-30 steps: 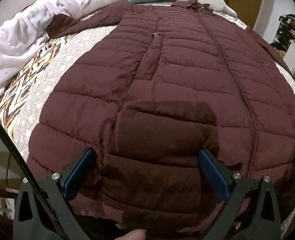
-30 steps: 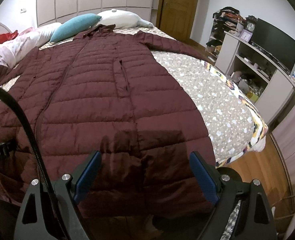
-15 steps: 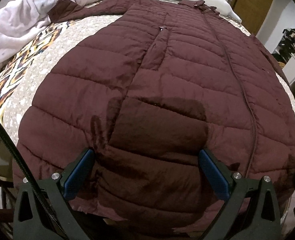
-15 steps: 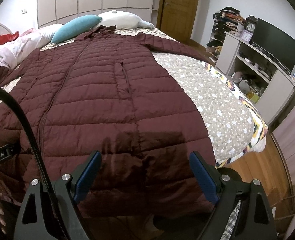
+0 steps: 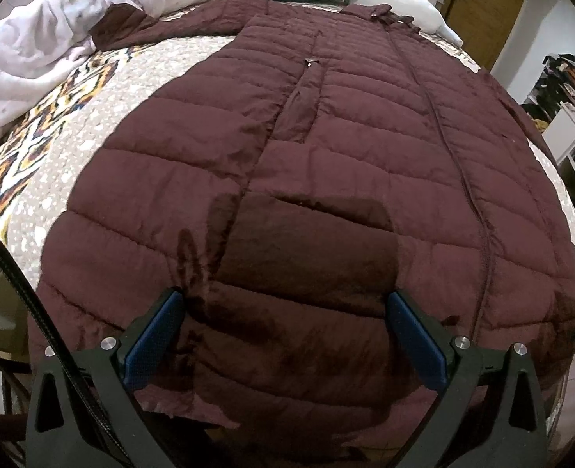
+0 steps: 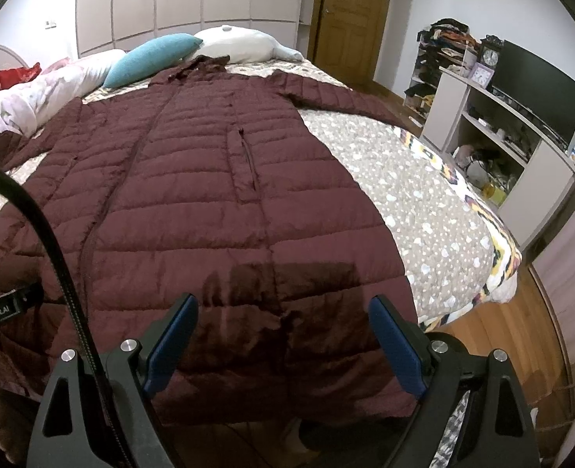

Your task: Fold large clothes

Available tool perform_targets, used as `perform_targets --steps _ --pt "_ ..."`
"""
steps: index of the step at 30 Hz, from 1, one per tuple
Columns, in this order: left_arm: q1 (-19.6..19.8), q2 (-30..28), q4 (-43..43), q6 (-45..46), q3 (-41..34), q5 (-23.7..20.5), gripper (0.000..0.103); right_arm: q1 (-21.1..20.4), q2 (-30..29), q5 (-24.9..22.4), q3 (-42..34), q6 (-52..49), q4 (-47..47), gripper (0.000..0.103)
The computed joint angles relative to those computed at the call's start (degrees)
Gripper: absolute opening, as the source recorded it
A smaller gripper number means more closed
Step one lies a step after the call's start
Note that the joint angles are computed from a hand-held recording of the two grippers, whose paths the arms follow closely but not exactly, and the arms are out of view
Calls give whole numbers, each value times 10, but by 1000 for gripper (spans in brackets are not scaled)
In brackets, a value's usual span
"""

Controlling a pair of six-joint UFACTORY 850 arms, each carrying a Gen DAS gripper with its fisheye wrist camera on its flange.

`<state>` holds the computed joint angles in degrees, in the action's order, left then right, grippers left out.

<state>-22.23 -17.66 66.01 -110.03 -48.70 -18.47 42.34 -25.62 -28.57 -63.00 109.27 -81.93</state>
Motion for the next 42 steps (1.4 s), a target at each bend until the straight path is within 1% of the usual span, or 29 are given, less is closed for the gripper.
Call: perform_targets --steps 1,3,5,8,12,14,16,17,19,20,21,23,25,27,28,31,34,36,38,40,42 --pt "-3 6 -17 16 0 -14 103 1 4 -3 1 4 -7 92" --pt "-7 23 -21 19 4 -40 103 1 14 -6 4 13 -25 92" --pt "-6 54 -20 22 16 -49 103 1 30 -8 6 15 -44 92" --pt "1 124 -11 33 39 -71 103 0 60 -18 7 12 -78 92" --pt "21 219 -21 108 46 -131 103 -9 104 -15 -14 -38 -90 92" --pt "42 259 -27 159 34 -161 103 -11 122 -25 -32 -52 -101 92" --pt "68 279 -36 208 9 -180 103 -12 134 -24 -63 -65 -115 93" --pt "88 283 -44 237 -11 -188 103 -15 135 -12 -83 -80 -113 93" --pt "121 282 -39 264 -47 -205 103 -21 130 23 -127 -129 -77 95" --pt "136 276 -24 272 -68 -216 103 -28 118 51 -166 -172 -32 95" --pt "148 265 -10 282 -88 -228 103 -31 107 64 -196 -199 -2 95" --pt "176 237 16 299 -128 -254 103 -33 82 69 -244 -215 11 95" --pt "208 211 25 309 -154 -250 103 -30 45 61 -295 -230 15 95" --pt "243 183 8 327 -175 -218 103 -32 20 69 -321 -265 52 95" --pt "261 167 -11 342 -185 -198 103 -34 1 84 -337 -305 99 95" --pt "310 102 -78 388 -220 -154 103 -35 -39 104 -349 -421 212 95" --pt "341 39 -117 411 -248 -120 102 -34 -78 94 -357 -457 231 95" --pt "359 0 -150 433 -269 -99 97 -39 -96 95 -359 -500 276 95" --pt "380 -43 -200 478 -296 -77 95 -45 -120 96 -366 -551 338 95" --pt "395 -91 -229 507 -333 -67 95 -53 -139 95 -373 -614 409 95" --pt "407 -140 -237 520 -376 -65 95 -59 -159 90 -380 -632 433 95"
